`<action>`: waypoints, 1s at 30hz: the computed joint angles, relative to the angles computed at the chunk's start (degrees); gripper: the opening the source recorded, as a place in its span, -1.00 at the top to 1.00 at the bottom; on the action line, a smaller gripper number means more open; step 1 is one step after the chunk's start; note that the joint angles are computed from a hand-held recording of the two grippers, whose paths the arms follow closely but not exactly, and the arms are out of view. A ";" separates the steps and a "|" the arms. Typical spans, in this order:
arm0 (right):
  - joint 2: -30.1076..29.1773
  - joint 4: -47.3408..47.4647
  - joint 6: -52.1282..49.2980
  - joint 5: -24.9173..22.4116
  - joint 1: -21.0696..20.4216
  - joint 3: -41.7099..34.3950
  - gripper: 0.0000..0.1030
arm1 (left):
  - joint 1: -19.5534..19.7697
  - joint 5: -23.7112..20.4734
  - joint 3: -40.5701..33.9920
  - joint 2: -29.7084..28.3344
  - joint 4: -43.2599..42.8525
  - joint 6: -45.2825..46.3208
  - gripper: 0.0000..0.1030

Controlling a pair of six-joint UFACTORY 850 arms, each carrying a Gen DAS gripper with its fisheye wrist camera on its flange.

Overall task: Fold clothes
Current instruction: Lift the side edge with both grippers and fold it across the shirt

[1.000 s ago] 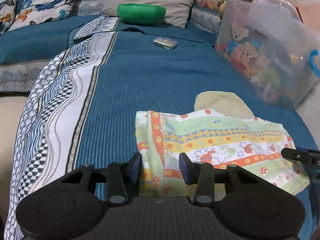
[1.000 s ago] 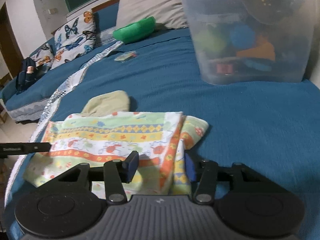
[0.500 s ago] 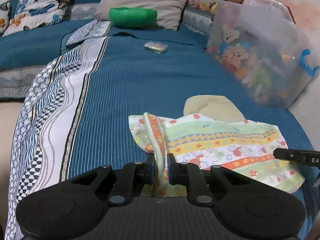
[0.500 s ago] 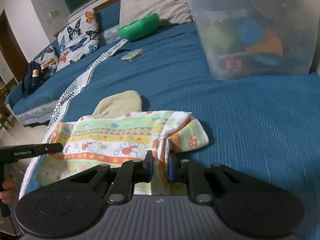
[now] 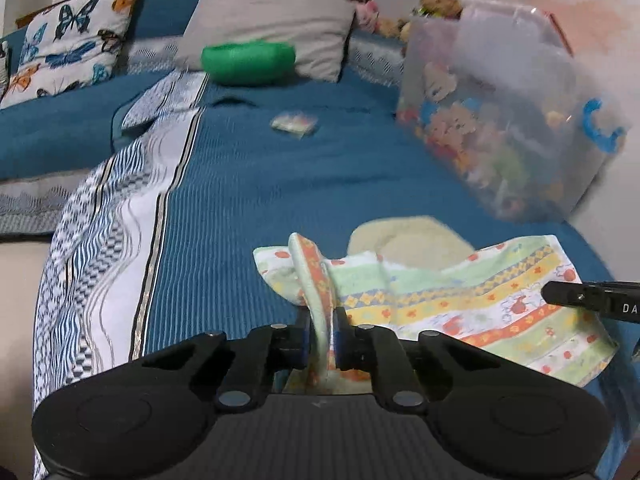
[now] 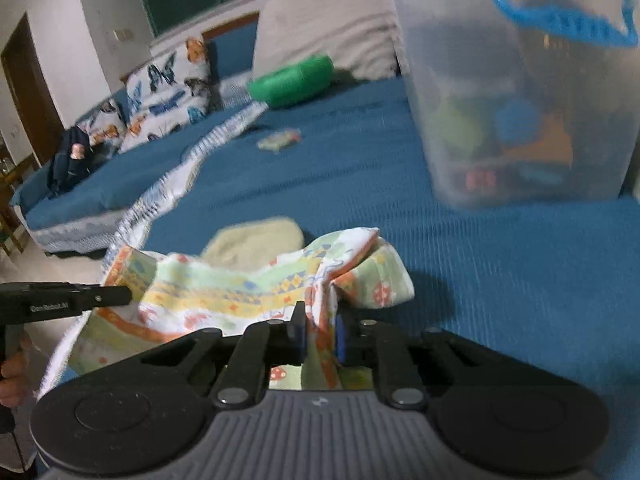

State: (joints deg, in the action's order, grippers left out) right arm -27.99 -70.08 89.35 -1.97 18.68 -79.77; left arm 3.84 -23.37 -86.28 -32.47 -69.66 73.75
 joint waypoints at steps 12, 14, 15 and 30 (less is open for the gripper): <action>7.58 -17.77 10.15 -7.78 3.64 1.77 0.81 | -0.46 -2.23 2.79 6.34 -6.98 7.66 0.79; 8.58 -17.48 9.30 -9.13 4.13 2.18 0.81 | -0.68 -2.26 3.64 7.67 -8.41 9.82 0.79; 9.18 -18.09 9.67 -9.74 4.34 2.56 0.81 | -0.86 -2.14 4.14 8.40 -9.14 10.91 0.79; 16.69 -22.54 11.48 -16.46 7.05 7.81 0.81 | -2.36 -1.27 9.66 15.99 -15.77 19.90 0.79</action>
State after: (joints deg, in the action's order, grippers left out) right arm -11.29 -92.61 100.83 -18.43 25.73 -71.96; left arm 1.48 -24.64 -76.62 -16.49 -85.43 93.65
